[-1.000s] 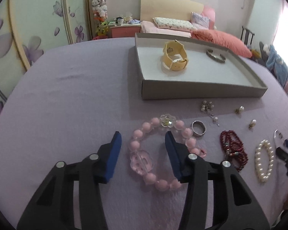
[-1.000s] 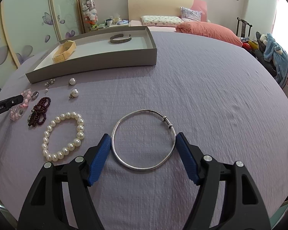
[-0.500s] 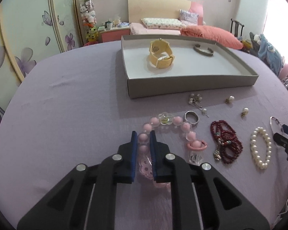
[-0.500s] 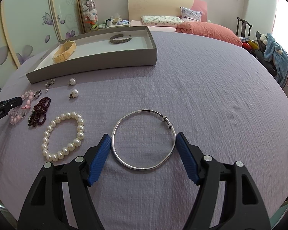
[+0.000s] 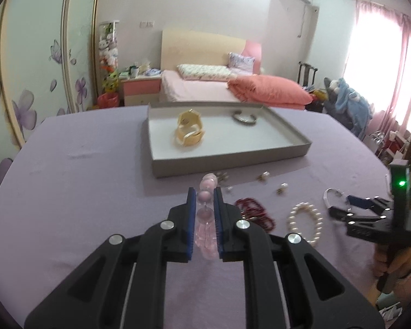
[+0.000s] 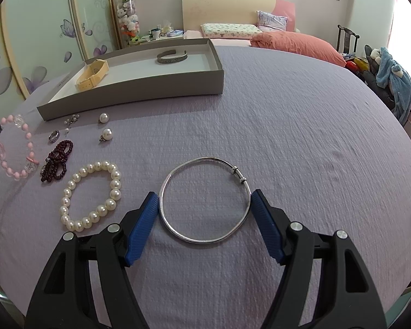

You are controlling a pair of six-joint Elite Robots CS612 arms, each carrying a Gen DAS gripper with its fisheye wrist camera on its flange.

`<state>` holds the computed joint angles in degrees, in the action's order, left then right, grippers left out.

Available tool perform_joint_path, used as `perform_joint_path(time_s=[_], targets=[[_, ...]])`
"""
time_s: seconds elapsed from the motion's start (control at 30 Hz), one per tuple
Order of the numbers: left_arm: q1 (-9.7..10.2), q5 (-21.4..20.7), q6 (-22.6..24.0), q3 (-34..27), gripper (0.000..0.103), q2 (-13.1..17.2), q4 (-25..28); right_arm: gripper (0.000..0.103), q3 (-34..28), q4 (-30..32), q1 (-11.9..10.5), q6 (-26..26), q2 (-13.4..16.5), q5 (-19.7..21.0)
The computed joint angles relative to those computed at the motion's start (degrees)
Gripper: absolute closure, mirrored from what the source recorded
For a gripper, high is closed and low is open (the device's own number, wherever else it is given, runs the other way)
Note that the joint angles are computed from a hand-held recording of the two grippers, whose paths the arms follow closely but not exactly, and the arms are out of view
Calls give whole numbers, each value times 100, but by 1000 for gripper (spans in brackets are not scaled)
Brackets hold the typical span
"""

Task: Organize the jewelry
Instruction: 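Carry the pink bracelet in the left tool while the right tool carries the hoop bangle over the tray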

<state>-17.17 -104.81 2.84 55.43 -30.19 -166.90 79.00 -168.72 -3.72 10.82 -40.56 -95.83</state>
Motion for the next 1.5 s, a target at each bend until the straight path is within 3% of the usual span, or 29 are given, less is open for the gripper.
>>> perform_joint_path(time_s=[0.43, 1.5], targets=[[-4, -223, -118, 262, 90, -155, -325, 34, 115, -201, -26, 137, -49, 168], [-6, -303, -242, 325, 90, -188, -581, 34, 132, -1234, 35, 20, -60, 33]])
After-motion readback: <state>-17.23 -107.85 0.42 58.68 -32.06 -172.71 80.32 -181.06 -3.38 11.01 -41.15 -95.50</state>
